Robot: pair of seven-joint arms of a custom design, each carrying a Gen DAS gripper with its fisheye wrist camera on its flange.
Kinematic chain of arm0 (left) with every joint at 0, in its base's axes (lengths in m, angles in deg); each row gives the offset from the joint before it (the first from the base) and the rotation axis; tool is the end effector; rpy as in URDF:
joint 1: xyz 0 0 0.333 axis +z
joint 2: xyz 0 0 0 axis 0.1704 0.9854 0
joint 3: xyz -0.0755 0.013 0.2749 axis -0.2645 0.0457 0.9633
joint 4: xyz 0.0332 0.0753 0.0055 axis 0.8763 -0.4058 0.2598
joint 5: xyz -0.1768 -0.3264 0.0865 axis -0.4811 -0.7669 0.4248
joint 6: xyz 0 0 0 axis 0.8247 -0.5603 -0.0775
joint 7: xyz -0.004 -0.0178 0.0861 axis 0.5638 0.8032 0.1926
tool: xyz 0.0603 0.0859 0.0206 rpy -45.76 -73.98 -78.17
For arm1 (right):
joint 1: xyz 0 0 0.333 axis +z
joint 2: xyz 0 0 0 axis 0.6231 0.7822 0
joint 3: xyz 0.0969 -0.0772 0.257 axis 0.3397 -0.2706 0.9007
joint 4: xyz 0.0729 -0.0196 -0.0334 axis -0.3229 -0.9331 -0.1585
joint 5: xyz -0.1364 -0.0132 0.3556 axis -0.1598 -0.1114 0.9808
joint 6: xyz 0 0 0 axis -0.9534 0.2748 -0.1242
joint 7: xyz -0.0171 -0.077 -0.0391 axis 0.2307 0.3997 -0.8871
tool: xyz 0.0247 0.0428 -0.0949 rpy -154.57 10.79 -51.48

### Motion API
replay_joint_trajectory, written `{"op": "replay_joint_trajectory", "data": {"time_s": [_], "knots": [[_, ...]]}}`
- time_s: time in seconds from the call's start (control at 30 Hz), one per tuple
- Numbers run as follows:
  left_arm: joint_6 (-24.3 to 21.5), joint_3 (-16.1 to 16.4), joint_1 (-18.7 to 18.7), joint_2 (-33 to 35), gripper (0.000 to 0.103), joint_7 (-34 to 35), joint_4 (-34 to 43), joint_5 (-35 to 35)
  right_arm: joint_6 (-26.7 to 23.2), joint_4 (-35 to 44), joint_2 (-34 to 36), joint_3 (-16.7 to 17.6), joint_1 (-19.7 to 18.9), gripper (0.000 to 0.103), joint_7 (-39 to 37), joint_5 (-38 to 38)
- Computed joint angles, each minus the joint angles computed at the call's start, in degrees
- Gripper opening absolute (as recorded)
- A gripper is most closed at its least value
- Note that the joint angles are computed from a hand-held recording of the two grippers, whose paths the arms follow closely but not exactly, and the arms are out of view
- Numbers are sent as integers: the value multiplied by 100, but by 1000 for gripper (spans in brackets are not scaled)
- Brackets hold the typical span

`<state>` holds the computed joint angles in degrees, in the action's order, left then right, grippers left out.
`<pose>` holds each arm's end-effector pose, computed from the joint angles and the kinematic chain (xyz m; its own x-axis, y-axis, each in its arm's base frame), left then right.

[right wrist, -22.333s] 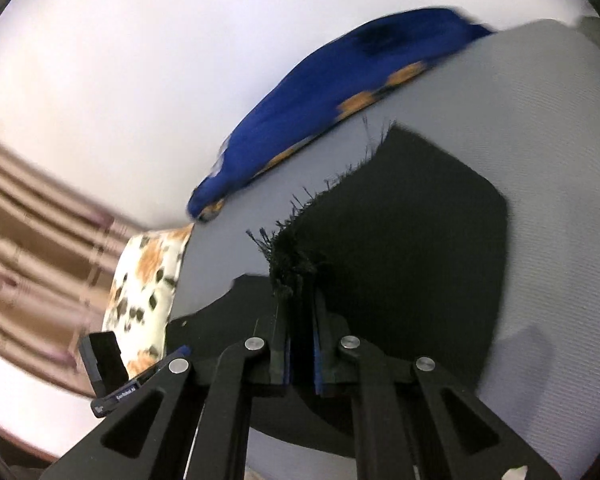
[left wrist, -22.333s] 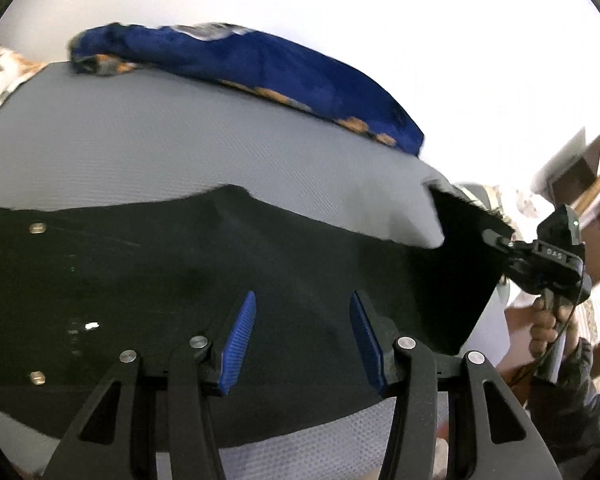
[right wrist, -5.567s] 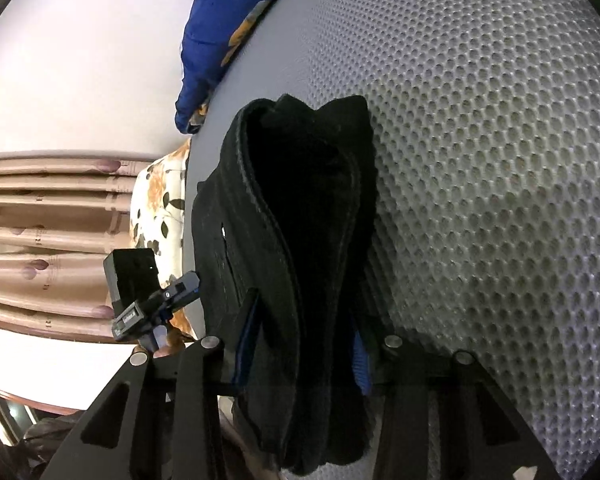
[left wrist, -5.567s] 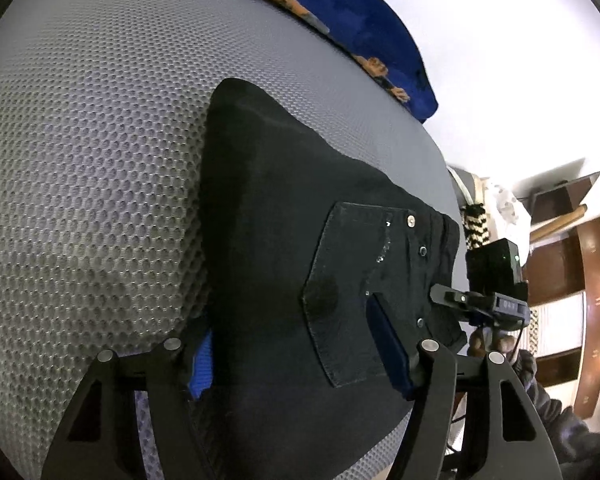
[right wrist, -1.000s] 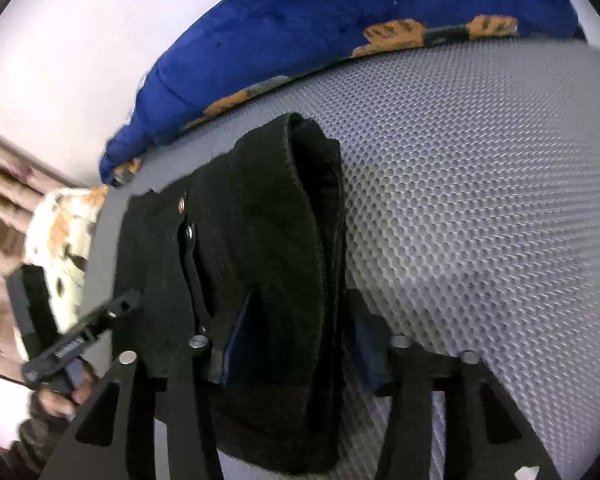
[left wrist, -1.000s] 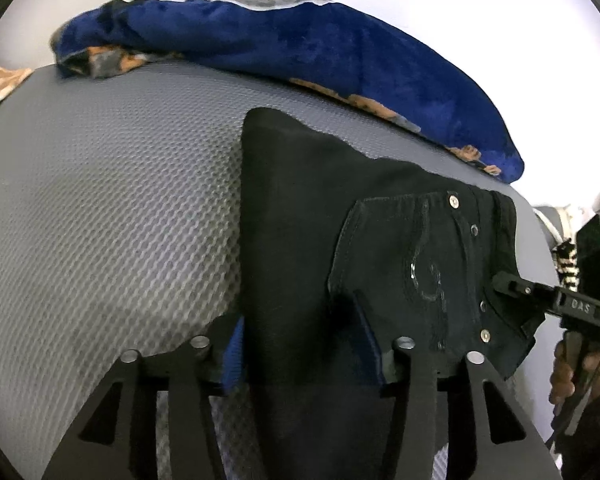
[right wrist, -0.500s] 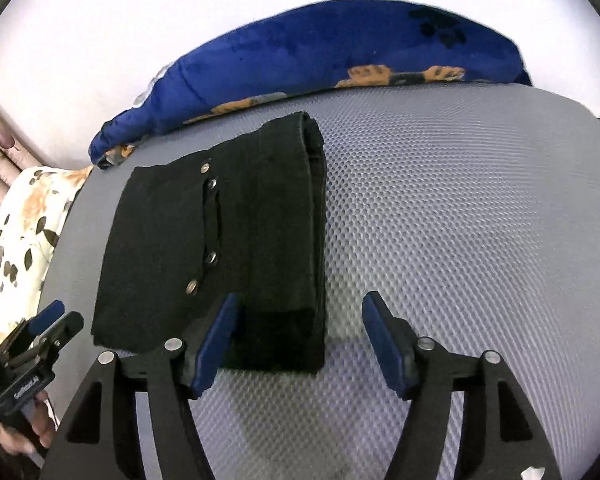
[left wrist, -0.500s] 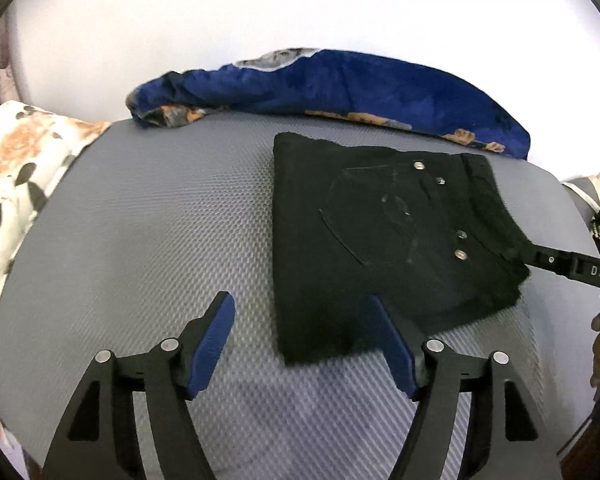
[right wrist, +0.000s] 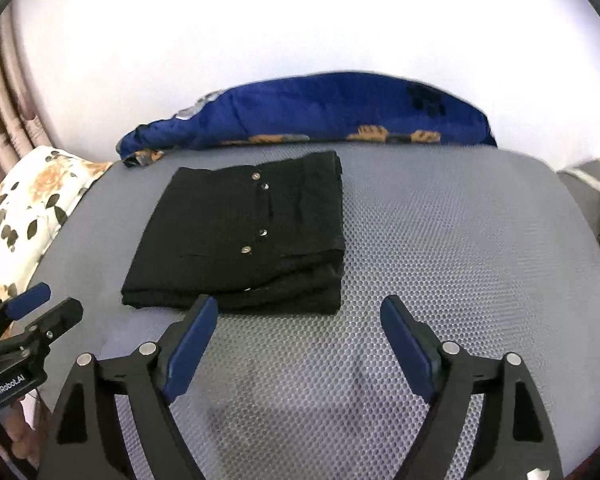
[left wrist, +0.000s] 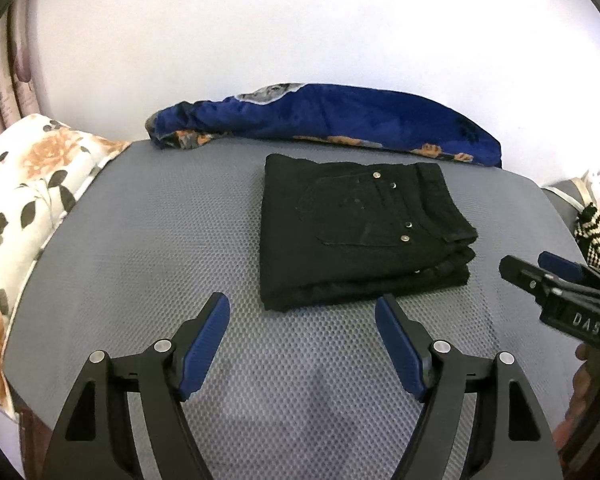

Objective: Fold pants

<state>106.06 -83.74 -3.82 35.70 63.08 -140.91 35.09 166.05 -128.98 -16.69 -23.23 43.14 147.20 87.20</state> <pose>0.6487 -0.2430 0.5613 -0.1594 -0.9860 0.0498 -0.7356 0.0850 -0.6721 0.6419 0.0320 0.5468 -0.0469 -0.9946 -0.0928 -0.7558 0.0960 -0.6477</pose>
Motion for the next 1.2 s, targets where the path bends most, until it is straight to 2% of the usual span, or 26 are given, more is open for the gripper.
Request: {"op": "replay_joint_trajectory", "data": {"time_s": [0.27,0.4,0.63,1.2], "knots": [[166,45,-61,-391,76,-336,-480,317,406,-618,-512,3,187,93,505,-772],[176,27,-57,-485,76,-436,-603,428,410,-731,-609,34,207,95,650,-1000],[175,1,-67,-555,76,-536,-719,624,184,-742,-601,94,208,95,491,-653],[95,-13,-76,-488,76,-501,-665,679,49,-773,-569,94,217,95,381,-500]]}}
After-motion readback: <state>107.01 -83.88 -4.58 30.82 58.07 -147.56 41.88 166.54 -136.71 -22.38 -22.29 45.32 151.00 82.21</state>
